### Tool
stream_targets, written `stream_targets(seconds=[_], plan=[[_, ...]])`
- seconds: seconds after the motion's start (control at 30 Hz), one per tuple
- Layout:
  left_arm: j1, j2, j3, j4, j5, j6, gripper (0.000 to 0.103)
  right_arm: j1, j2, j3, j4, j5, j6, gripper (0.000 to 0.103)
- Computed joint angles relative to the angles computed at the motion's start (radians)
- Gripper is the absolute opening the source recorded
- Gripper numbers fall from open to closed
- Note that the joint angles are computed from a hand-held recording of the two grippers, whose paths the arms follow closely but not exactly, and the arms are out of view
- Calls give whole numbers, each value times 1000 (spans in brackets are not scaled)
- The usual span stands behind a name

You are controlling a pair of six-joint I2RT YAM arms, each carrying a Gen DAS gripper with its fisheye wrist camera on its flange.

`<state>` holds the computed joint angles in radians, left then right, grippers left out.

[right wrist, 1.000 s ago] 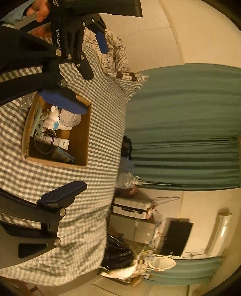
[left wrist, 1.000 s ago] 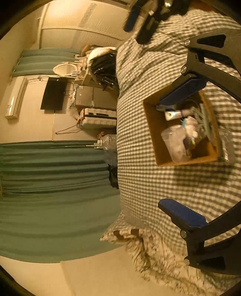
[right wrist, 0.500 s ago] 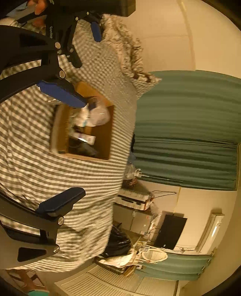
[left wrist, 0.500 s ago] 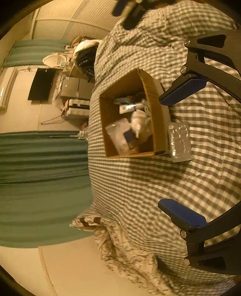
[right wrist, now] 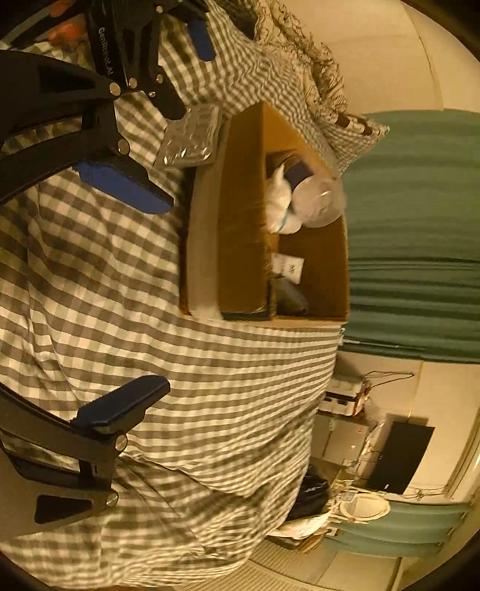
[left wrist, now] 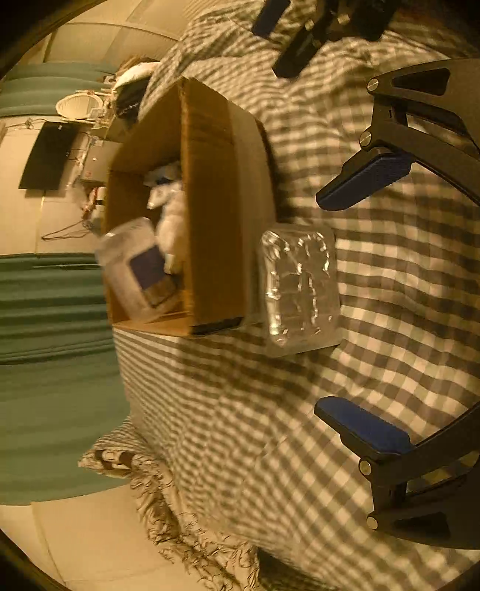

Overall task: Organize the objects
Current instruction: 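Grasp the foil blister pack with the left tool, then lower the foil blister pack into the box and open the left tool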

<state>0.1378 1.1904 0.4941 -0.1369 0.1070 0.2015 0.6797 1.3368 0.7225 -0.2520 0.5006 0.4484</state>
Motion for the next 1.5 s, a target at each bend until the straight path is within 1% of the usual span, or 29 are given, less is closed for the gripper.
stream_targets(seconds=[0.17, 0.37, 0.6, 0.77, 0.93, 1.13, 1.33, 1.5], plan=[[-31, 89, 4, 53, -17, -18, 103, -31, 30, -14, 33, -33, 11, 94], [-38, 166, 32, 102, 23, -61, 103, -42, 79, -7, 43, -30, 18, 94], [-69, 269, 52, 195, -9, -88, 103, -62, 100, -7, 59, -52, 16, 94], [-82, 335, 85, 209, -17, -96, 103, -73, 119, -3, 67, -69, 19, 94], [-68, 378, 108, 207, 24, -90, 103, -78, 130, 0, 70, -75, 20, 94], [-44, 347, 93, 199, 73, -82, 101, -75, 115, -3, 62, -67, 22, 94], [-51, 259, 80, 114, 60, -52, 100, -64, 77, -8, 43, -38, 27, 94], [-48, 155, 55, 26, 60, -33, 100, -43, 42, -2, 5, -12, 33, 94]])
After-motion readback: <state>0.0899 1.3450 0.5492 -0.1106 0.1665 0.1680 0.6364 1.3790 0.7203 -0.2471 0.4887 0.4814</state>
